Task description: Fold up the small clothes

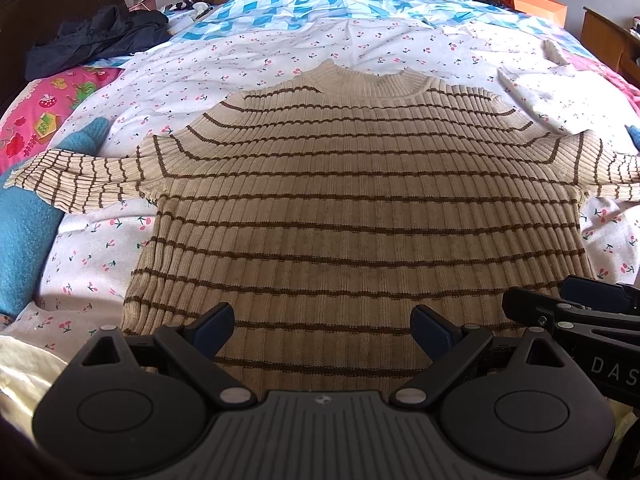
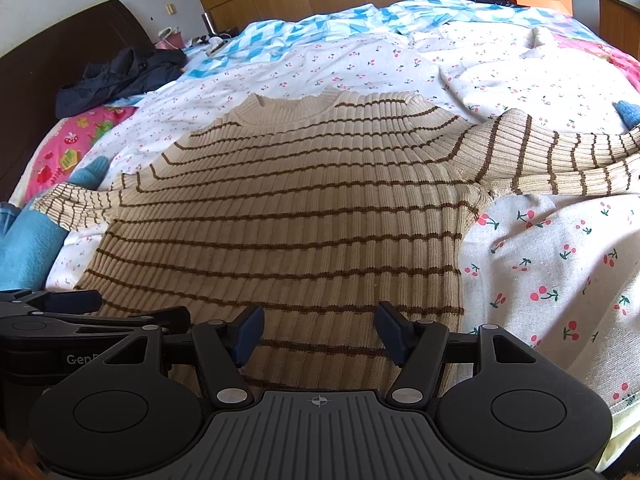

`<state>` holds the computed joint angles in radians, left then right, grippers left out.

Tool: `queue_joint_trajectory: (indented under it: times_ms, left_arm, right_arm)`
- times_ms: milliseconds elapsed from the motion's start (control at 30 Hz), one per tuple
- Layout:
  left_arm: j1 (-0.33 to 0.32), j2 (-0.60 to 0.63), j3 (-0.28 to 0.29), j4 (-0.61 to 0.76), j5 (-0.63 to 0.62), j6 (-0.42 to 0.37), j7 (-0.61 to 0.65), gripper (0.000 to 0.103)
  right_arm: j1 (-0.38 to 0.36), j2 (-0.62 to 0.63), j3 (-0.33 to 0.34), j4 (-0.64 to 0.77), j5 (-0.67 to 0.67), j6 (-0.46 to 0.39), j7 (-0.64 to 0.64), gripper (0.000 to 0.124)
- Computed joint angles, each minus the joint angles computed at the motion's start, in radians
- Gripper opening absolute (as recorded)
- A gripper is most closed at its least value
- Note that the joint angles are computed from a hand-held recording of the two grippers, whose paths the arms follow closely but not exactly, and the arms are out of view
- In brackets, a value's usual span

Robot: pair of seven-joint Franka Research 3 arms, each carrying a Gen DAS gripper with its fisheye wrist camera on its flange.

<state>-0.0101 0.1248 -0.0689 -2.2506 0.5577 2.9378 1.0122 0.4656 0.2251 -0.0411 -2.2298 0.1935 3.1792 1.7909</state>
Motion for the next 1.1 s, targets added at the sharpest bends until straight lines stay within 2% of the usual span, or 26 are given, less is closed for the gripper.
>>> queue_joint_trajectory:
  times_ms: [100, 200, 267, 300, 367, 467, 700, 900, 1000, 1100]
  left_arm:
    - [-0.004, 0.004, 0.001, 0.013, 0.009, 0.005, -0.007, 0.099]
    - [-0.016, 0.01, 0.007, 0.03, 0.042, 0.003, -0.03, 0.099]
    - [-0.022, 0.016, 0.009, 0.041, 0.06, 0.001, -0.045, 0.099]
    - [-0.023, 0.019, 0.006, 0.047, 0.059, -0.002, -0.044, 0.099]
    - [-0.026, 0.026, 0.003, 0.059, 0.06, -0.008, -0.042, 0.099]
    - [-0.038, 0.032, 0.009, 0.073, 0.091, -0.012, -0.064, 0.099]
    - [-0.053, 0.049, 0.01, 0.1, 0.119, -0.021, -0.084, 0.099]
    - [-0.06, 0.06, 0.009, 0.114, 0.131, -0.025, -0.087, 0.099]
    - [-0.062, 0.067, 0.008, 0.121, 0.13, -0.03, -0.084, 0.099]
    - [-0.068, 0.071, 0.01, 0.129, 0.139, -0.034, -0.089, 0.099]
  right_arm:
    - [0.03, 0.0, -0.034, 0.0, -0.012, 0.015, 0.014, 0.062]
    - [0.087, -0.002, -0.1, -0.001, -0.029, 0.025, 0.044, 0.063]
    - [0.167, -0.001, -0.19, -0.001, -0.061, 0.025, 0.08, 0.065]
    - [0.234, 0.002, -0.264, -0.002, -0.087, 0.027, 0.109, 0.065]
    - [0.289, 0.005, -0.328, -0.002, -0.111, 0.025, 0.141, 0.066]
    - [0.289, 0.002, -0.339, -0.007, -0.119, 0.032, 0.157, 0.066]
    - [0.444, 0.014, -0.513, -0.011, -0.153, 0.033, 0.214, 0.066]
    - [0.607, 0.043, -0.689, -0.008, -0.179, 0.023, 0.259, 0.066]
    - [0.653, 0.057, -0.739, -0.002, -0.188, 0.011, 0.269, 0.066]
    - [0.671, 0.064, -0.761, -0.001, -0.196, 0.008, 0.281, 0.066]
